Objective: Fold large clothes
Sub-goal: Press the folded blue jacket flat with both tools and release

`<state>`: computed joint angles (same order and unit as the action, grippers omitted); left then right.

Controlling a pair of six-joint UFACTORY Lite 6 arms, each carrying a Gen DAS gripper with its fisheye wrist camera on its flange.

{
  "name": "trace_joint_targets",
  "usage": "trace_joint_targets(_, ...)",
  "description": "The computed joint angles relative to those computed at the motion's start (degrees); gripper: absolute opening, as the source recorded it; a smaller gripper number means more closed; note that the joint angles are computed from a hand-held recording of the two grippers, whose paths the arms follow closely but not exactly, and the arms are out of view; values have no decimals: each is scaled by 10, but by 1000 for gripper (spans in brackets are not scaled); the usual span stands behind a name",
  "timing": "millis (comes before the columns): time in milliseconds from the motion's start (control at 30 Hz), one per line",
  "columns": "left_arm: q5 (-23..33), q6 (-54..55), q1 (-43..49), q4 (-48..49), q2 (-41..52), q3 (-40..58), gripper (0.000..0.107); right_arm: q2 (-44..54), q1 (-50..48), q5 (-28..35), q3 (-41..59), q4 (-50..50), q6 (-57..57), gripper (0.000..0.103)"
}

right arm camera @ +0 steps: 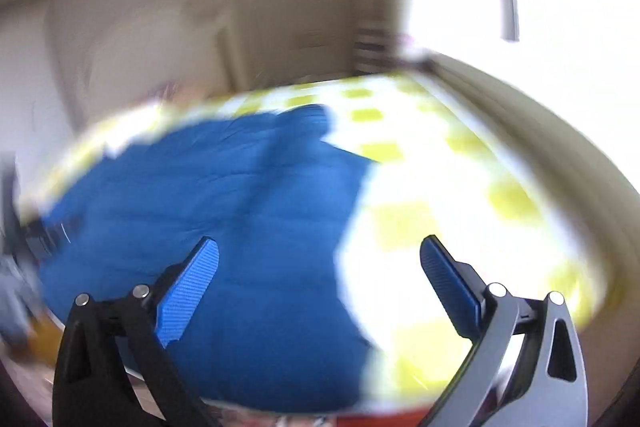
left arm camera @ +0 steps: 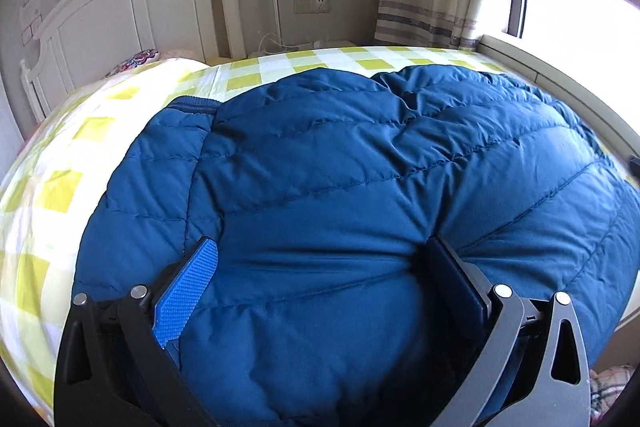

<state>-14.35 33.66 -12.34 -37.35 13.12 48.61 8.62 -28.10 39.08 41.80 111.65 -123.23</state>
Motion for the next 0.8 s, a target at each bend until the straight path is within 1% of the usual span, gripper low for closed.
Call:
trace_joint_targets(67,2,27,-5,-29,2,6,99,53,-105,120,7,-96,81,93)
trace_joint_targets(100,0,29,-6,-32,1,4,99,79,-143,174,7,-136,97,89)
trace_joint_targets(133,-2,34,-7,-38,0,3,99,96,-161,203,3,-153,92,85)
trace_joint_targets(167,-3,42,-9,-47,-2,2,99,118,-178,229,0,-175,87,84)
trace_joint_targets(200,-6,46,-12,-53,-3,0,99,132,-189,242,-2,-190,83,83)
trace_joint_targets(267,-6,50,-12,-57,-3,0,99,161,-190,256,-10,-205,81,83)
trace_joint_targets(333,-7,52,-13,-60,-3,0,99,167,-177,264,-26,-199,69,83)
trace_joint_targets(367,-7,50,-13,-57,-3,0,99,157,-169,265,-42,-181,48,83)
trace_joint_targets(400,-7,50,-13,-57,-3,0,99,153,-160,276,-45,-177,39,79)
trace_joint_targets(467,-6,50,-12,-57,-3,0,99,132,-146,290,-55,-170,42,78)
trace_joint_targets(533,-8,49,-13,-56,-3,-1,99,113,-124,270,-57,-163,56,79)
trace_joint_targets(567,-7,49,-13,-55,-3,-1,99,120,-114,269,-48,-160,70,79)
trace_joint_targets(700,-8,47,-13,-54,-3,-1,99,184,-107,304,4,-191,141,80)
trace_joint_targets(800,-8,48,-13,-55,-2,-1,99,168,-80,289,2,-189,159,80)
